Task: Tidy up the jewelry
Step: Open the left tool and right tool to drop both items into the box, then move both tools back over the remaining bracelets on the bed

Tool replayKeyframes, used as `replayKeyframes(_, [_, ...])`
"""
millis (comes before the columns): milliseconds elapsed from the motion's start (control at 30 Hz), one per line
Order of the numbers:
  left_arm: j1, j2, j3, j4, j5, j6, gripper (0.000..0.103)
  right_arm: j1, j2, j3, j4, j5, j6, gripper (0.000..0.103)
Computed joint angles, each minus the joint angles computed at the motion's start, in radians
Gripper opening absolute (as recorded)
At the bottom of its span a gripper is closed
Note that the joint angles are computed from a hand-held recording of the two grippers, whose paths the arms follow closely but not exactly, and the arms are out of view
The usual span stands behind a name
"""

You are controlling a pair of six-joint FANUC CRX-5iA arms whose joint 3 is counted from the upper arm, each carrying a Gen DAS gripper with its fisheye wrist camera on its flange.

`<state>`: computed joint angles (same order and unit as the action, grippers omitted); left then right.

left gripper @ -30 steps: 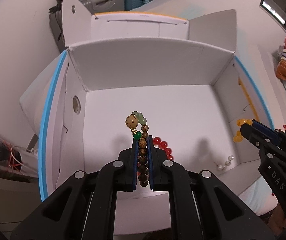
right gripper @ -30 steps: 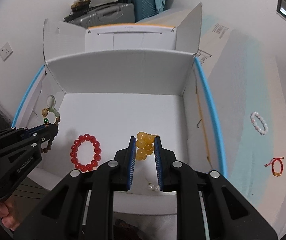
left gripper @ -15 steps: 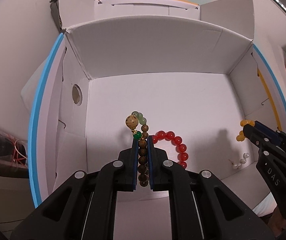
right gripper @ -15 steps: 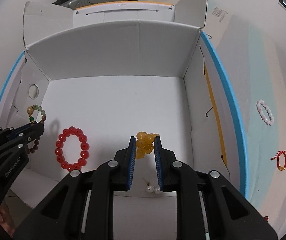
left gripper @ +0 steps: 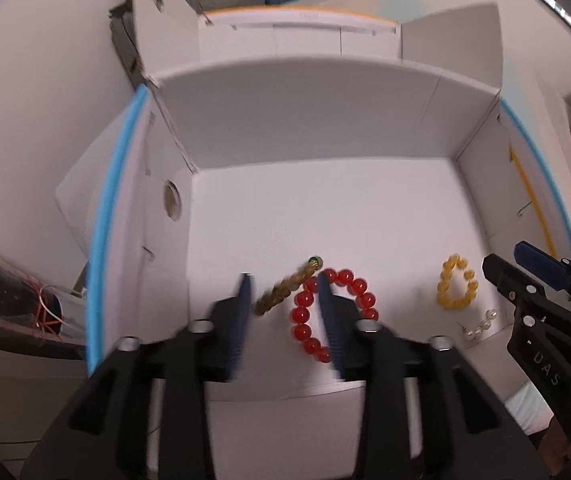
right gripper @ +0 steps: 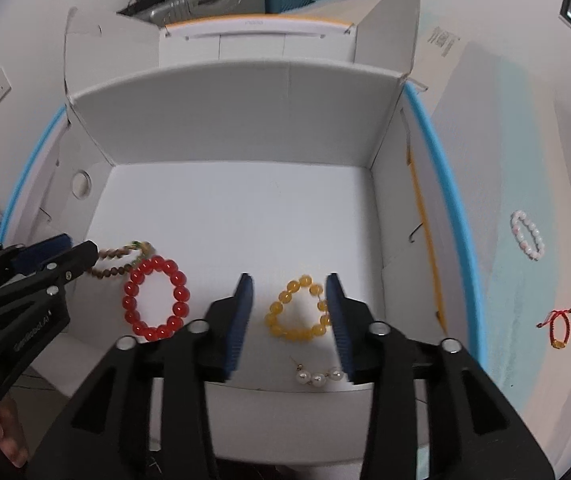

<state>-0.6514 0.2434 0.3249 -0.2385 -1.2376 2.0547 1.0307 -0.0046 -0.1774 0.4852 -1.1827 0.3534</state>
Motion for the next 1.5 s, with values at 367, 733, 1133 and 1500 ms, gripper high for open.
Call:
replayKeyframes(367, [-0.085, -0.105, -0.042, -0.065, 0.093, 0.059, 0.097, 0.11, -0.157, -0.101, 0.223, -0.092, -0.144, 0.092])
replayKeyframes(733, [-0.194, -0.052, 0.058, -0.073, 0.106, 0.049, 0.097, 0.184, -0.345, -0.22, 0.31, -0.283, -0.245, 0.095])
replayKeyframes(1133, [-0.303, 0.112, 0.217, -0.014, 0.116, -0.012, 0.097, 0.247, -0.604, -0.373, 0.289, -0.531, -0.357, 0.095])
replayKeyframes(1500, [-0.385, 0.327, 0.472, 0.037, 0.061, -0.075, 0.097, 0.209, -0.819, -0.48, 0.256, -0.675, -0.367, 0.095])
